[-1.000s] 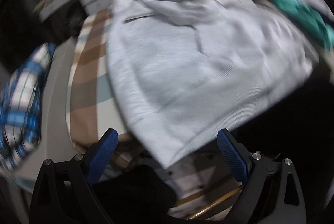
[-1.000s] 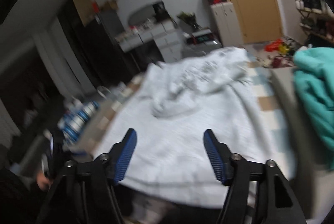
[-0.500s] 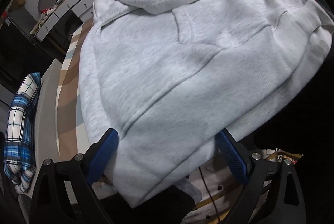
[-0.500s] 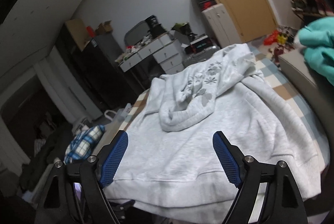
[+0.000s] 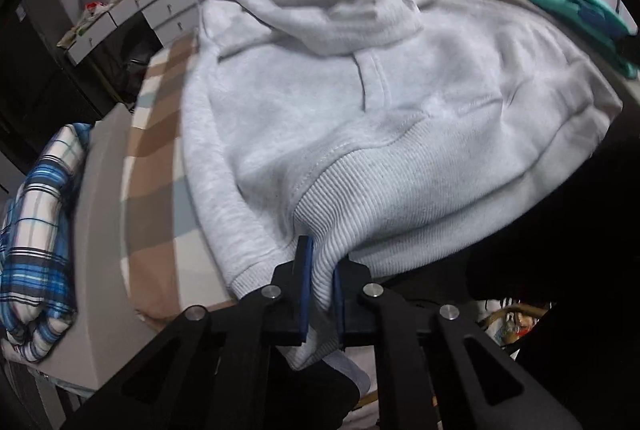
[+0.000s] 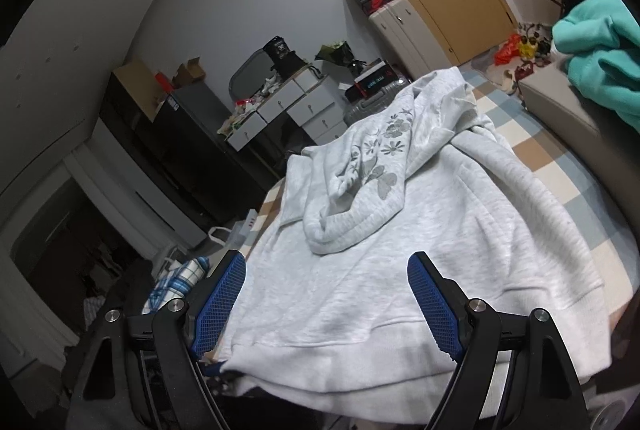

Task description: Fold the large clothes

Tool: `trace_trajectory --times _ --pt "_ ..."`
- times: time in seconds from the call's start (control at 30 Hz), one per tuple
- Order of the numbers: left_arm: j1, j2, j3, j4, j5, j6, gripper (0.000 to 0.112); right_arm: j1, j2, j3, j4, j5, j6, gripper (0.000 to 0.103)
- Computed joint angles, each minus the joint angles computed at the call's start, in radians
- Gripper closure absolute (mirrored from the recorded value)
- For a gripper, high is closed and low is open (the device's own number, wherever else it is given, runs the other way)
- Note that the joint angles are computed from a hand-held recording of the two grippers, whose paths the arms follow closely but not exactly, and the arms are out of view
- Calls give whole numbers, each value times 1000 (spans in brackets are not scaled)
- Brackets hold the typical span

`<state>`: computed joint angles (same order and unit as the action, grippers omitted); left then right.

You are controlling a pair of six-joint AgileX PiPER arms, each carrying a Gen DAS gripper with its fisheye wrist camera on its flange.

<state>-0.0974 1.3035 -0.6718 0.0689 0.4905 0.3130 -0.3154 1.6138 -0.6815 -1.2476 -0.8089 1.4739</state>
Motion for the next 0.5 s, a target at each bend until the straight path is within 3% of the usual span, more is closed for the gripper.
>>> trace_trajectory --times 0.17,0.3,0.37,0.5 --pt "50 -75 -6 -113 36 114 108 -15 2 1 -11 -14 9 19" --pt "70 13 0 -17 44 31 112 -24 10 -7 -32 -19 34 19" --pt "92 53 11 -39 54 50 112 -31 12 -9 -44 -23 53 19" --pt "139 -52 20 -154 60 126 111 -48 23 -9 -56 -46 73 19"
